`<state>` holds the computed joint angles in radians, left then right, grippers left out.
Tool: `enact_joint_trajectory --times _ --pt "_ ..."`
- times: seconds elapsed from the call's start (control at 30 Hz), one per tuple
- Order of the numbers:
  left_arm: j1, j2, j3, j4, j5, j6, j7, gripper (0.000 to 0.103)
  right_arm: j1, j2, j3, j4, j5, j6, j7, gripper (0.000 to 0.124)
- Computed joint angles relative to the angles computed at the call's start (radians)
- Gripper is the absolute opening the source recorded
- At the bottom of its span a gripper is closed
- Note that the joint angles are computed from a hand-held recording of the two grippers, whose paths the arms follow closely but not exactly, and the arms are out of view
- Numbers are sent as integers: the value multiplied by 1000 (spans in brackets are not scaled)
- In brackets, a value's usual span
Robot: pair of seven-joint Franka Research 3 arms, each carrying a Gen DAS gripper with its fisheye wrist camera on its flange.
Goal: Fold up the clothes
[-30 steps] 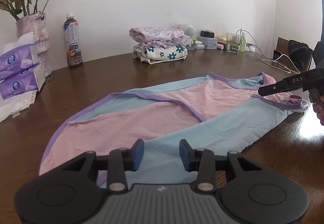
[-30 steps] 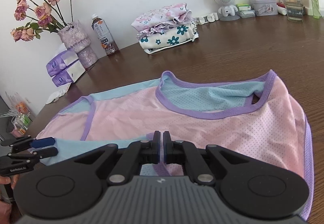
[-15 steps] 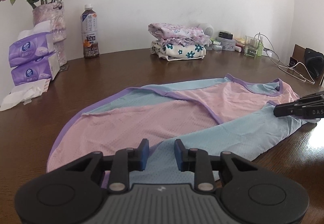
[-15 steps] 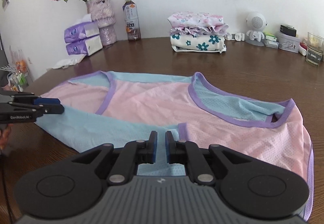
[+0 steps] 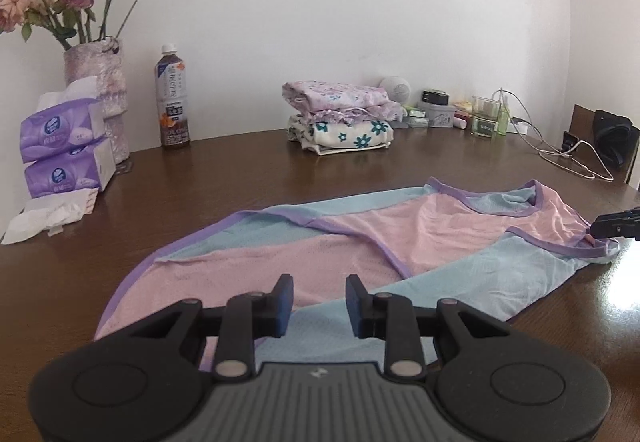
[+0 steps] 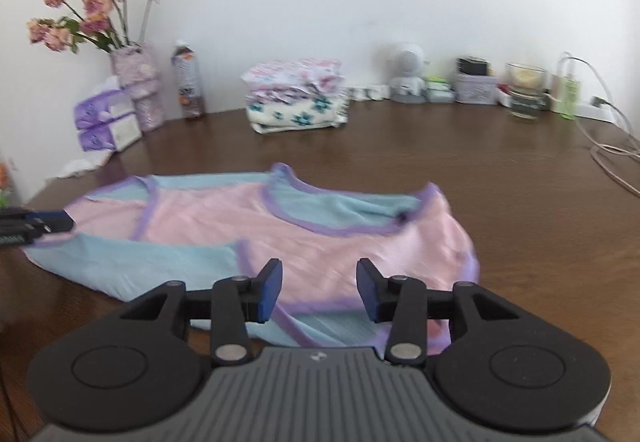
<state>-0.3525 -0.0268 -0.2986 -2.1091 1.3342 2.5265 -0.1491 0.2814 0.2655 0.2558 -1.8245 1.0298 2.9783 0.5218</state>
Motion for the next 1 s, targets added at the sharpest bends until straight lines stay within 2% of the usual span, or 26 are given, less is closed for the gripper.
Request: enact_joint_trajectory --times 0.17,0.33,0.43,0.57,0.63,0.73,0.8,0.93,1.0 --pt "-7 47 7 37 -40 21 51 27 1 -42 -28 -88 -33 79 39 42" --pt "-15 61 18 40 -102 14 85 27 -42 -67 -7 -130 45 103 -20 42" --pt "-18 61 22 38 -110 10 86 29 -69 -76 15 -121 178 80 -166 42" --pt "-22 64 22 42 -115 -1 93 31 -34 -96 -23 -135 160 37 -263 42" --pt "-24 66 22 44 -117 -5 97 32 -7 -103 -50 -143 81 20 -226 42" --pt "-27 69 22 49 -121 -13 105 32 1 -90 -61 -136 52 13 -219 42" --pt "-28 69 23 50 -124 -16 103 32 5 -74 -71 -121 24 22 -165 42" --pt "-37 78 17 71 -153 -43 140 33 -25 -56 -67 -90 41 -36 -99 42" --pt "-45 93 14 108 -156 -34 199 33 -52 -57 -58 -86 97 -73 -149 42"
